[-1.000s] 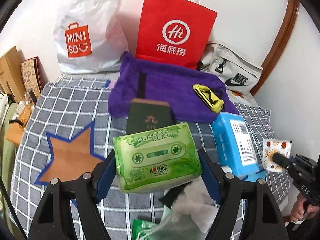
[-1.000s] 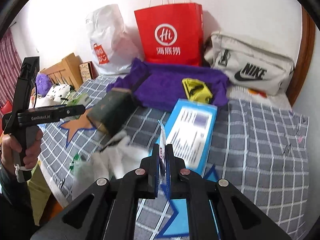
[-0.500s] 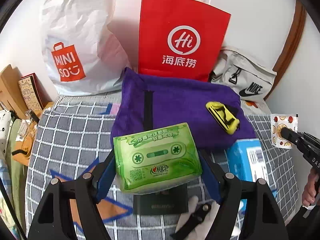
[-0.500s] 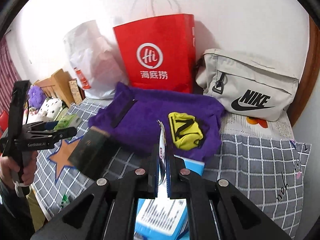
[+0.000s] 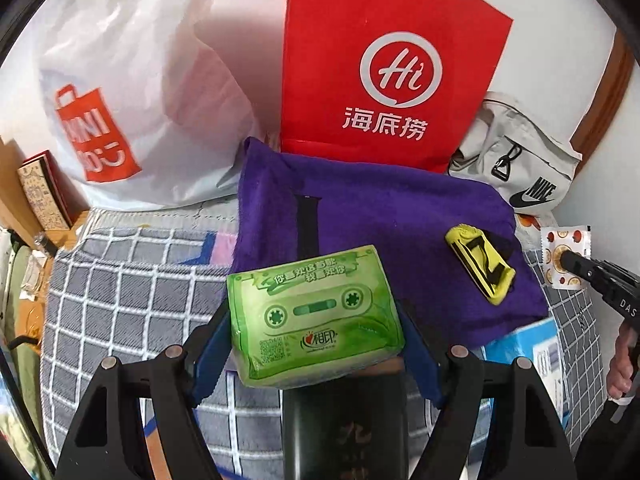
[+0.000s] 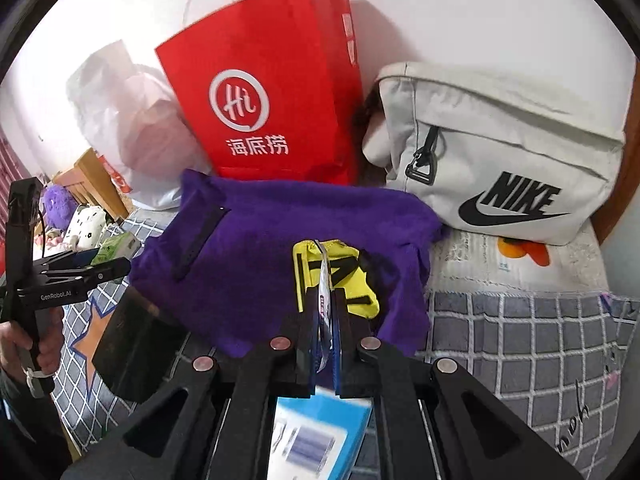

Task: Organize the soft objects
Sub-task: 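Place the tissue pack on the towel with the left tool while the right tool drops the packet, then grasp the white gloves with the right tool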

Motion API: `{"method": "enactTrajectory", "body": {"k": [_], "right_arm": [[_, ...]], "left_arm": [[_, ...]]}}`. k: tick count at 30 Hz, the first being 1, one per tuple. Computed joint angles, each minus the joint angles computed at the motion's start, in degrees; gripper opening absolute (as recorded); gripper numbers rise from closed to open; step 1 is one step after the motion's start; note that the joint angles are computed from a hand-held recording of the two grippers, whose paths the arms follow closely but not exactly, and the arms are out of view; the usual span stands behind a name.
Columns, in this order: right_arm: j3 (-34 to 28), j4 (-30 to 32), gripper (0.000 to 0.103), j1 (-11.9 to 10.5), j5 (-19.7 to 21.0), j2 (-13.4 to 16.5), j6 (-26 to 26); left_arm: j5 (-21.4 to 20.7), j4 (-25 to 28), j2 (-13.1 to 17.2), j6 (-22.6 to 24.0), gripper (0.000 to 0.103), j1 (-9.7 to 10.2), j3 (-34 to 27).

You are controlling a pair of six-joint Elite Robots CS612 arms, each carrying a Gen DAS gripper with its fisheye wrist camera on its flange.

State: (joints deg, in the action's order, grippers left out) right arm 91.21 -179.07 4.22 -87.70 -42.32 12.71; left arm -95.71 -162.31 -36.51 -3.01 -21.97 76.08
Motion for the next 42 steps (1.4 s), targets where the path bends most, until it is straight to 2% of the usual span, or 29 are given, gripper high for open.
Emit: {"method": "enactTrajectory", "body": {"k": [3,11,14,20,25,31,33,35,39,41,42], "right_arm": [[-2.1,2.1,0.006,-0.4,0.1,1.2,-0.2],[-8.4,6.9,0.006,-1.7,4.6,4.8,1.1],[-10.7,9.9,0.006,-1.9,4.3,6.0,0.7],[-13.0,8.1,0.006,-3.1,10.2,7.9,2.2],[-15.3,12.0,0.01,-3.9,12.7,9.3,3.7],[-14.5,12.8,0.021,-3.5,7.4,8.7,2.3],[-14.6,14.2,0.031,-3.2,5.6,8.6,0.8],[-14.5,14.7,0.051,-2.9,4.3,8.4,-1.0],[-14.4,15.2,0.059,-1.7,-0.1,8.2,-3.9],[-14.5,16.0,0.069,-1.3,-2.3,8.2,-4.6],[-14.4,16.4,0.07,-1.1,-3.4,8.1,-4.9]], "left_arm": [[0.2,2.5,1.4,0.2,0.076,-0.07,-2.5],[0.3,5.4,4.0,1.2,0.076,-0.02,-6.9],[-0.1,6.4,4.9,1.6,0.076,0.06,-8.2],[-0.7,7.9,6.5,2.4,0.076,-0.01,-10.5],[-0.7,10.1,7.3,3.5,0.077,-0.28,-12.1],[0.9,12.0,7.7,4.8,0.077,-1.0,-12.9],[0.9,12.5,7.7,5.1,0.078,-1.05,-13.1],[0.9,12.7,7.7,4.8,0.081,-1.11,-13.2],[1.2,13.3,7.6,4.0,0.086,-1.24,-13.1],[1.8,12.8,7.1,4.4,0.086,-1.42,-12.2],[2.0,12.4,6.9,4.3,0.086,-1.49,-11.8]]}}
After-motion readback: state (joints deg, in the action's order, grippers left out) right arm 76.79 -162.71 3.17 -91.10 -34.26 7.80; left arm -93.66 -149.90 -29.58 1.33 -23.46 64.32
